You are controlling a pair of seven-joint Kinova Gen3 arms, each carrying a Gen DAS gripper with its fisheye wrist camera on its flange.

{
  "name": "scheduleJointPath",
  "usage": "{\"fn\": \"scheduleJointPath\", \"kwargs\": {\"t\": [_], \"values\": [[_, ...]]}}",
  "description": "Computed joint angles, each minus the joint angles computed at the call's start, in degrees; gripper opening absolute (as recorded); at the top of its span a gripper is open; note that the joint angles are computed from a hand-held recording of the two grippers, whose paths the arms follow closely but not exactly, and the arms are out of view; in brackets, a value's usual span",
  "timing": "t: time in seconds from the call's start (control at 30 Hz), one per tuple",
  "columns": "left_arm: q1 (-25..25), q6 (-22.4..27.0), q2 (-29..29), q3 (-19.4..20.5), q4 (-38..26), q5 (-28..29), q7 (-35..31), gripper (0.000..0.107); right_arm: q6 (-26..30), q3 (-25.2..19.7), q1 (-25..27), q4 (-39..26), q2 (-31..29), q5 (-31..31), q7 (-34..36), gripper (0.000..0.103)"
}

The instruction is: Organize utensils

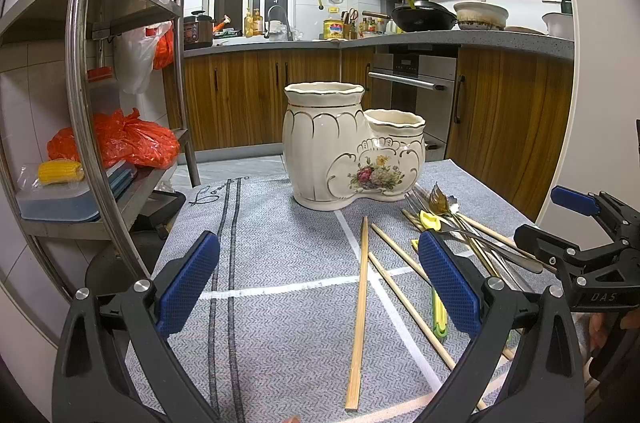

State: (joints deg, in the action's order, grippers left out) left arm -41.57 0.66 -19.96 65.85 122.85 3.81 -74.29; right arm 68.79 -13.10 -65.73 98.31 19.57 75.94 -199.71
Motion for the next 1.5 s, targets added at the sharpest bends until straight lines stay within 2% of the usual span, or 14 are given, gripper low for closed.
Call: {"fn": "scheduleJointPath", "kwargs": {"t": [0.63, 0.77, 0.97, 1.27, 1.33, 1.4, 1.5], "values": [[-0.14, 0.08, 0.51, 0.24, -0.09, 0.14, -0.22, 0.098, 0.07, 0.0, 0.0, -0.23, -0.01, -0.09, 0.23, 0.098], [-0.98, 0.23, 1.62, 1.66, -0.12, 0.41, 0.08, 0.098, -1.02, -0.09, 0.55, -0.15, -0.67, -0.44, 0.87, 0.098], [2.08, 1.2, 4.88, -0.91, -0.8, -0.14, 0.06, 0.098, -3.09, 0.13, 0.66, 0.95, -0.85, -0.28, -0.23, 0.098], [1.17, 2.89, 4.77, -0.33, -1.53, -1.5, 3.22, 0.098, -2.95, -0.2, 1.27, -0.24, -0.81, -1.12, 2.25, 0.098], [1.06, 3.95, 5.33, 0.03, -2.17, -2.28, 3.22, 0.098, -2.94, -0.11, 1.38, -0.7, -0.68, -1.7, 3.22, 0.098], [-0.87, 7.82, 5.8, 2.16, -4.52, -4.12, 3.64, 0.098, -4.56, -0.1, 2.39, -1.27, -0.92, -3.34, 5.31, 0.098], [0.44, 11.25, 8.0, 1.74, -7.17, -7.52, 2.68, 0.098, -8.46, -0.02, 4.37, -1.73, -1.83, -6.74, 9.14, 0.098]]}}
